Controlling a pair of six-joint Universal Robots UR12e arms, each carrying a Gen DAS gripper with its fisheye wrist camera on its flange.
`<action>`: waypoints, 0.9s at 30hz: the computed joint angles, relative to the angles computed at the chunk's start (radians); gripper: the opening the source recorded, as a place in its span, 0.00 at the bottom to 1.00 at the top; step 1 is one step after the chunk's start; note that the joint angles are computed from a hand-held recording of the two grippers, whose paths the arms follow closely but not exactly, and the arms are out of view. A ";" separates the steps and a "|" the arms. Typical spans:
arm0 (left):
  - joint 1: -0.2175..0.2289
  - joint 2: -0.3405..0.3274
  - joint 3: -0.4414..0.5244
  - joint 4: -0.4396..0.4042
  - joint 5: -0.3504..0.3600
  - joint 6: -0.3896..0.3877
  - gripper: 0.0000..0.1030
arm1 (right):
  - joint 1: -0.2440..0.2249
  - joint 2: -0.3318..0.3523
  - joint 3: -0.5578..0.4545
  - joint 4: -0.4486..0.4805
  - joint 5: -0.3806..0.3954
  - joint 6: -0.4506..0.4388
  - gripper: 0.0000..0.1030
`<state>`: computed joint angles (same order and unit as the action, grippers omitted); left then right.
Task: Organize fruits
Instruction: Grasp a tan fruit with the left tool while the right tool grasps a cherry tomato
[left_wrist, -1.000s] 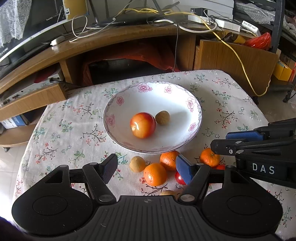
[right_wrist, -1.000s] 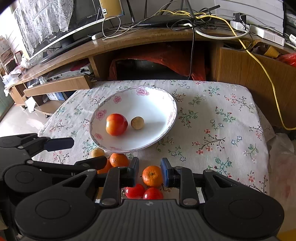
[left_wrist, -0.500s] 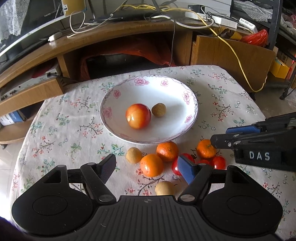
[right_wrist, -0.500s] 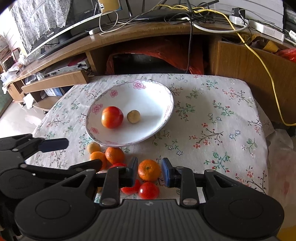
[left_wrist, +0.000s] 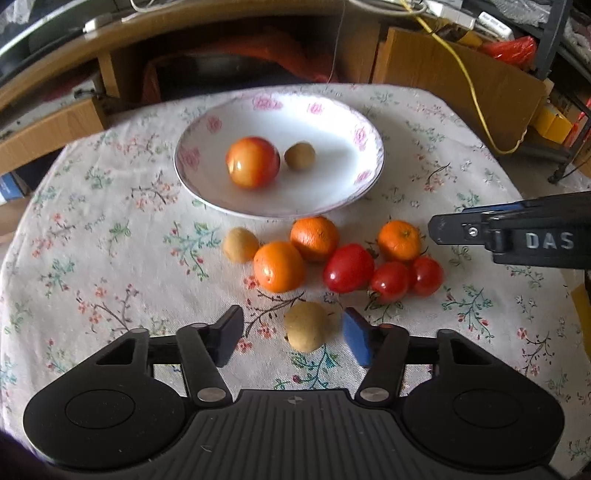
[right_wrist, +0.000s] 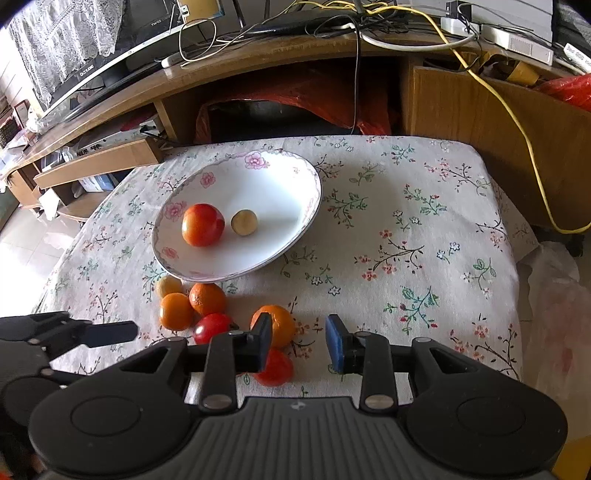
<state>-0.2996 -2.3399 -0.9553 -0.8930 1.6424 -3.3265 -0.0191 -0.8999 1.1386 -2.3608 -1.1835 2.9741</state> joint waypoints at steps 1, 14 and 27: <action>0.001 -0.004 0.004 -0.004 -0.005 -0.003 0.58 | 0.000 -0.001 0.001 0.003 0.001 -0.003 0.31; 0.000 0.002 -0.005 0.009 -0.004 0.012 0.33 | 0.006 0.011 -0.025 0.081 -0.006 -0.033 0.32; 0.009 0.003 -0.008 -0.001 -0.019 -0.004 0.34 | 0.007 0.020 -0.054 0.190 0.037 -0.109 0.32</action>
